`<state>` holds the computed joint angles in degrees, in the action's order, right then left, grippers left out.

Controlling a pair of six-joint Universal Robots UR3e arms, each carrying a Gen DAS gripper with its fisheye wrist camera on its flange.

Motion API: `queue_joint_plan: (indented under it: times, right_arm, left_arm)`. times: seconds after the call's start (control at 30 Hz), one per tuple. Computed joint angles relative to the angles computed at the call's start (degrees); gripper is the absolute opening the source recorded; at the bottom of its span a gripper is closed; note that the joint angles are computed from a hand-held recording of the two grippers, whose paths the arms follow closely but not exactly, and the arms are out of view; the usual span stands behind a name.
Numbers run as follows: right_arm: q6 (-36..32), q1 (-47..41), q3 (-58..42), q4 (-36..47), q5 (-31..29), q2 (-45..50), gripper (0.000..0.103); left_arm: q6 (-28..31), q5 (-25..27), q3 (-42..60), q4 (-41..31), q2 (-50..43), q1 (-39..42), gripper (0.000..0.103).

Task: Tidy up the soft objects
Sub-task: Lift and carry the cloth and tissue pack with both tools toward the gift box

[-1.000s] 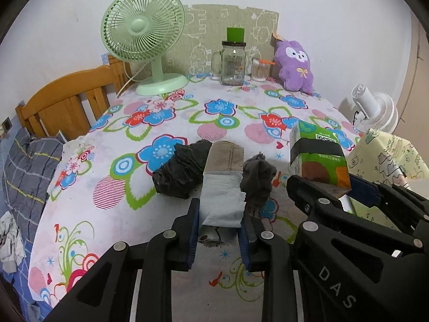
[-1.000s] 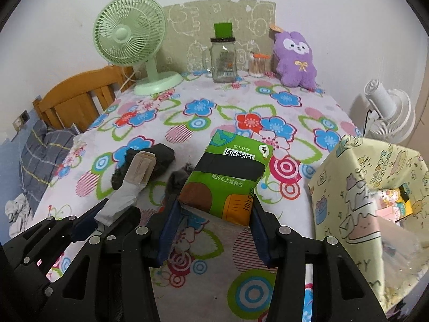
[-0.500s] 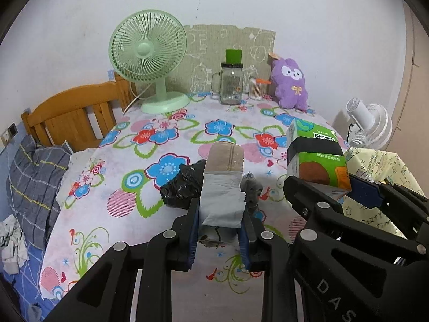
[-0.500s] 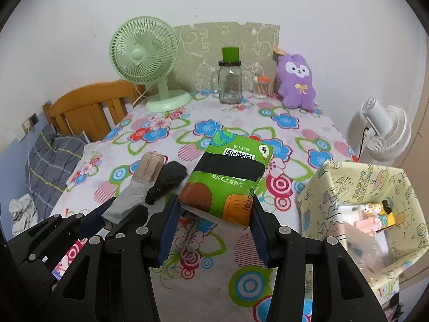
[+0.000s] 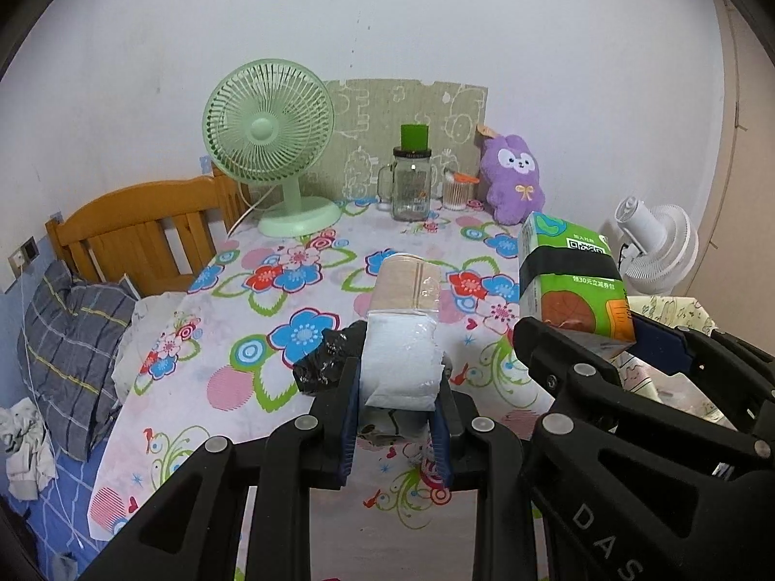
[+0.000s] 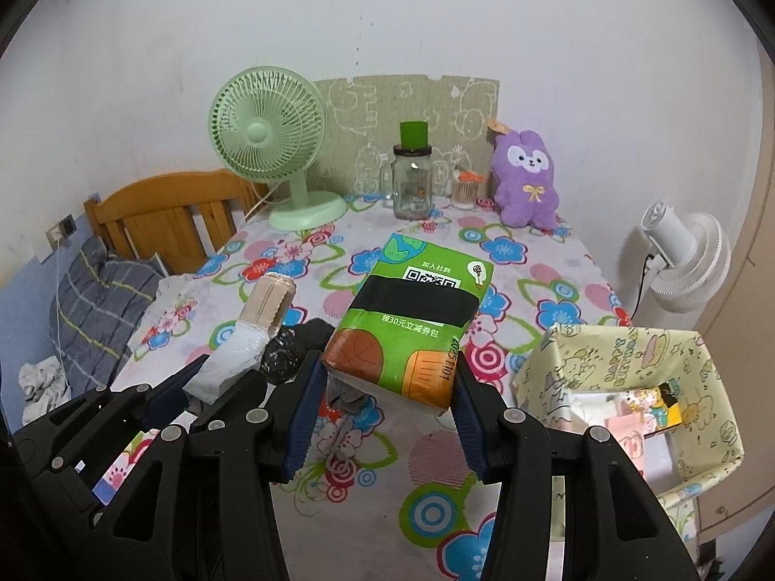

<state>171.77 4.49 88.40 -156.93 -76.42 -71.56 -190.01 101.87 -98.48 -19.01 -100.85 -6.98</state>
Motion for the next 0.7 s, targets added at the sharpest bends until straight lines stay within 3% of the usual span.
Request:
queue_joint_plan:
  times: [0.7]
  right_arm:
    - [-2.4,-5.5,2.0,1.0,4.0,-4.2,0.053]
  left_arm:
    - [-2.0,2.9,6.9,-1.7,-3.5,-5.1,0.025]
